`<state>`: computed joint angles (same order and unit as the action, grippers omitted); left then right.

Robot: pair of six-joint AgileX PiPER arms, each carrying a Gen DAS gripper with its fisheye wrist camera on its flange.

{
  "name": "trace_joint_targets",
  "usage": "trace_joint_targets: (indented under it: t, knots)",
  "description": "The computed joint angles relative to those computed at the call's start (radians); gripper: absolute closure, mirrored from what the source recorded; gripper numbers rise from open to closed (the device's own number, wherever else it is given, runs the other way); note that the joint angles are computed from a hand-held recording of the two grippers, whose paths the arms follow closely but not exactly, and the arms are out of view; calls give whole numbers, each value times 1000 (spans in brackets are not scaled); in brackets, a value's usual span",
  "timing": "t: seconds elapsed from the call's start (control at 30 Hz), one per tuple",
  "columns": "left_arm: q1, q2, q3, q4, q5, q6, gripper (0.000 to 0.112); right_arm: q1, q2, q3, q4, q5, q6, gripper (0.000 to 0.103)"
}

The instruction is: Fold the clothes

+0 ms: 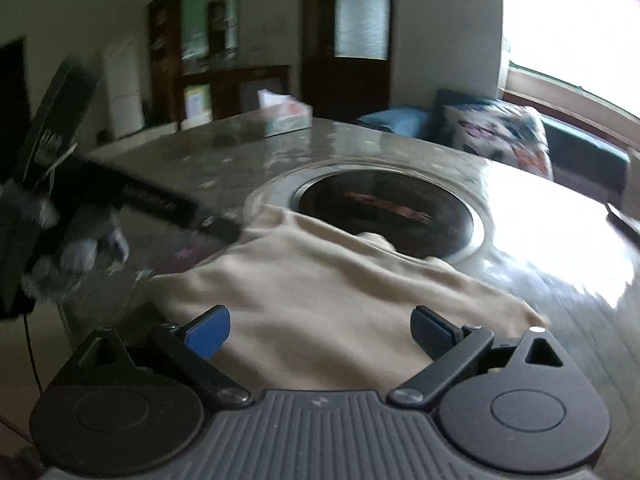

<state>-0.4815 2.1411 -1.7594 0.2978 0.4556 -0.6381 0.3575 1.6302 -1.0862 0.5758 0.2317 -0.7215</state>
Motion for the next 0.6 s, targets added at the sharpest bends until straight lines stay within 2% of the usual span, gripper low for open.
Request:
trace_joint_targets:
  t: [0.17,0.33,0.4,0.43,0.5,0.57,0.6]
  knots:
    - [21,-6,6,-79,-10,55,9,92,51,-61,-154,15,65,6]
    - [39,-5,3,-153,-7,105,9,181,83,-88,-370,-11,189,12]
    - [49,-8,9,-208,-16,149,9,205,97,-104,-456,-4,253,25]
    - [51,-7,7,-224,-16,161,9,217,108,-116,-485,7,268,27]
    - [60,-6,4,-281,-17,209,9,232,120,-127,-508,15,269,44]
    - [69,-4,-1,-352,-14,264,9,255,126,-123,-614,2,345,48]
    - [72,-3,-4,-376,-11,280,9,261,126,-119,-647,-3,370,53]
